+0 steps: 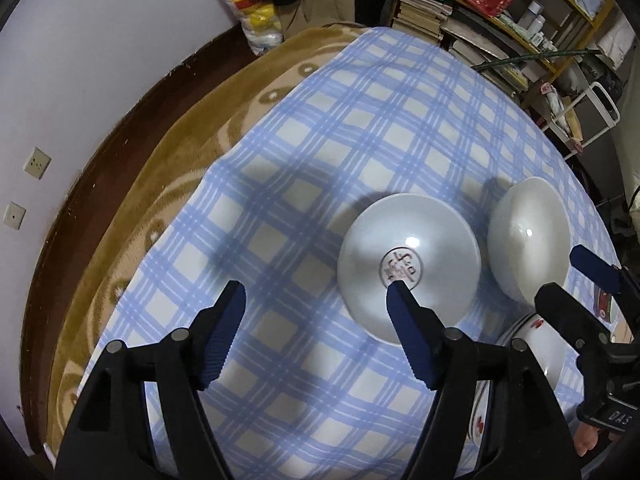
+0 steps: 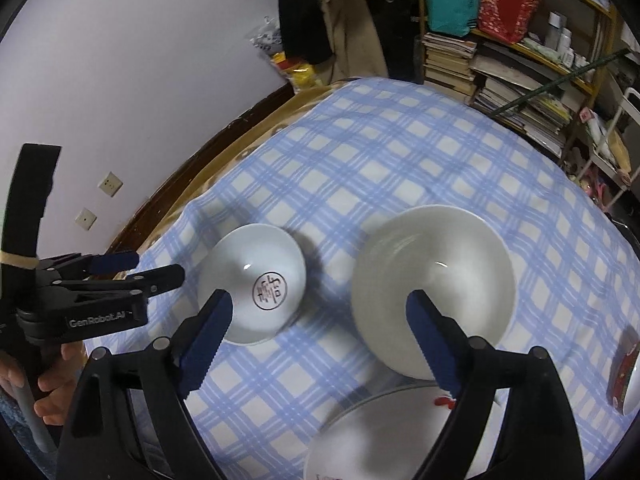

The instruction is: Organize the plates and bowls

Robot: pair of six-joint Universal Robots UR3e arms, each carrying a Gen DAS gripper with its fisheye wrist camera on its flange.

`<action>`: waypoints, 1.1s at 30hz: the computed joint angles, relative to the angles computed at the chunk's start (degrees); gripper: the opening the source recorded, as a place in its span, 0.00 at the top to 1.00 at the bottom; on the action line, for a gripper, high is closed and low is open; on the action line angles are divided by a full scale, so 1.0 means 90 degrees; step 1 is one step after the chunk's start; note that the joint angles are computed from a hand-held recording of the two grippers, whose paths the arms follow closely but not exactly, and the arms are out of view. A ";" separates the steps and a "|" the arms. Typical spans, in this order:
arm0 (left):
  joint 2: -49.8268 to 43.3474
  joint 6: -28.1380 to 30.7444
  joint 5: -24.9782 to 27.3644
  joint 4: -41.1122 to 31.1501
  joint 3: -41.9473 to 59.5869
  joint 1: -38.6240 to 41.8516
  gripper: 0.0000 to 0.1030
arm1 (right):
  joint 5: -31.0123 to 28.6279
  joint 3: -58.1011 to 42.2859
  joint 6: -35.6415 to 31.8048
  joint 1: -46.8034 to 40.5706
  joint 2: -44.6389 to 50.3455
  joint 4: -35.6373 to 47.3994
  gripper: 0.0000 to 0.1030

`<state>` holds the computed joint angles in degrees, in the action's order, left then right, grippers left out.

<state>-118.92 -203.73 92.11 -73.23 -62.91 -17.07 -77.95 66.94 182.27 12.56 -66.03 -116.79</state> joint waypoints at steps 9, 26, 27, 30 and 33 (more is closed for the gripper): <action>0.0036 0.0034 -0.0272 0.0538 -0.0779 0.0271 0.30 | -0.0174 -0.0709 -0.0009 0.0287 0.0670 0.0248 0.11; 0.0023 0.0112 -0.0466 0.1381 -0.1192 0.0287 0.32 | -0.0508 -0.1572 0.0171 0.0599 0.1544 0.0764 0.44; -0.0036 0.0138 -0.0411 0.1345 -0.1112 0.0240 0.37 | -0.0512 -0.1636 0.0185 0.0594 0.1598 0.0817 0.49; -0.0156 0.0244 -0.0416 0.1321 -0.1001 0.0161 0.45 | -0.0576 -0.1718 0.0286 0.0598 0.1737 0.0790 0.59; -0.0274 0.0294 -0.0424 0.1374 -0.0954 0.0076 0.57 | -0.0707 -0.2021 0.0409 0.0664 0.2002 0.0929 0.71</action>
